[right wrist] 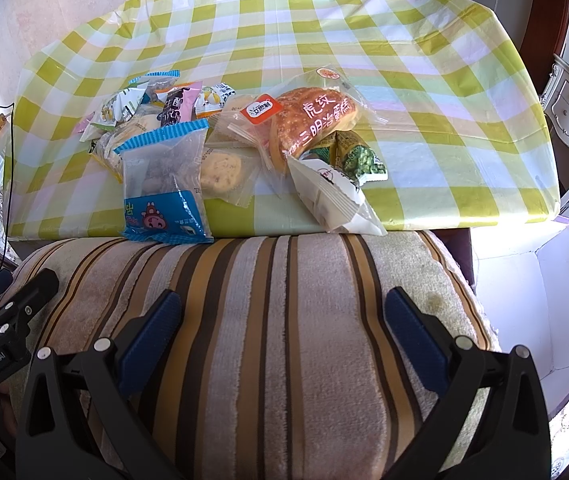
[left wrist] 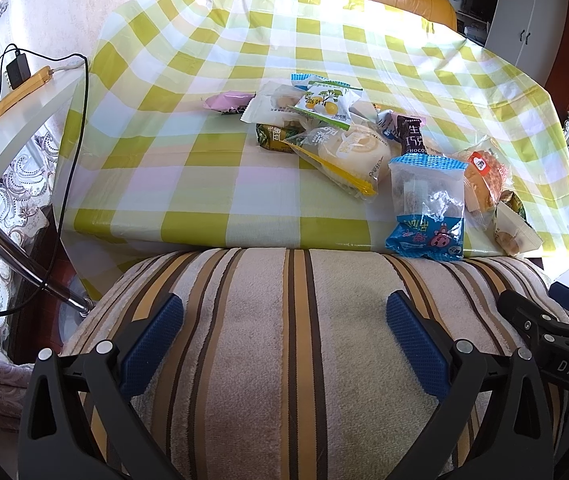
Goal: Organize snacks
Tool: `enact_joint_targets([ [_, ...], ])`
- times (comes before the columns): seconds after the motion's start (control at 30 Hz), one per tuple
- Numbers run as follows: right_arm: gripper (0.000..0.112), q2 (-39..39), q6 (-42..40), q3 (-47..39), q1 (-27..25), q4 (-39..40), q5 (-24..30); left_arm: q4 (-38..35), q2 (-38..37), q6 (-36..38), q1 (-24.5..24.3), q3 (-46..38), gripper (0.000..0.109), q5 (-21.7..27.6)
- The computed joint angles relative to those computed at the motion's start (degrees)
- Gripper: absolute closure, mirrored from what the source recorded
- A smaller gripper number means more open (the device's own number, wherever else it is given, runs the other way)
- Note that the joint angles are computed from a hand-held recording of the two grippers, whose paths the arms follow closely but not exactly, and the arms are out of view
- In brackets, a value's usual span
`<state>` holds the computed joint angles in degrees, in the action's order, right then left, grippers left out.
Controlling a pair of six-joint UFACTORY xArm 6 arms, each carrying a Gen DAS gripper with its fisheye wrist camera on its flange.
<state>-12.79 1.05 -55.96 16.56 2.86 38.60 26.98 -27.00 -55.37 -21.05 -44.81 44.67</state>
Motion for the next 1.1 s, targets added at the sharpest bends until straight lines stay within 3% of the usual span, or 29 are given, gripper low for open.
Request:
enact_joint_targets([
  [0.2,0.011,0.8,-1.7,-2.3,-0.3,2.0,3.3,-6.0,0.3,5.0,1.5,0.7,0.011,-8.1],
  [0.33,0.011,3.4,-9.5,-6.9,-2.2,8.1,8.5,-10.4,3.6,10.3,1.3,-1.5,0.013,-10.9],
  [0.37,0.011,4.6,-11.4,-8.7,-2.9,9.5,11.5,-10.9,4.7,11.0,1.0,-2.5,0.015,-11.0],
  [0.5,0.011,7.1,-12.4,-11.8,-5.0,10.0,13.6,-12.7,7.8,13.6,0.2,-5.4,0.019,-11.7],
  [0.63,0.011,10.1,-7.7,-14.8,-5.3,2.7,12.7,-16.9,11.2,17.5,0.1,-8.6,0.019,-12.1],
  [0.77,0.011,12.7,-6.4,-17.0,-5.8,0.3,11.7,-22.7,15.3,21.3,0.9,-12.4,0.020,-10.0],
  [0.97,0.011,16.2,-9.1,-19.6,-6.5,4.3,11.6,-29.1,20.7,25.6,1.6,-17.1,0.025,-9.0],
  [1.1,0.020,18.5,-9.8,-21.7,-6.7,6.0,12.2,-30.4,23.8,26.4,1.7,-20.0,0.028,-7.6],
])
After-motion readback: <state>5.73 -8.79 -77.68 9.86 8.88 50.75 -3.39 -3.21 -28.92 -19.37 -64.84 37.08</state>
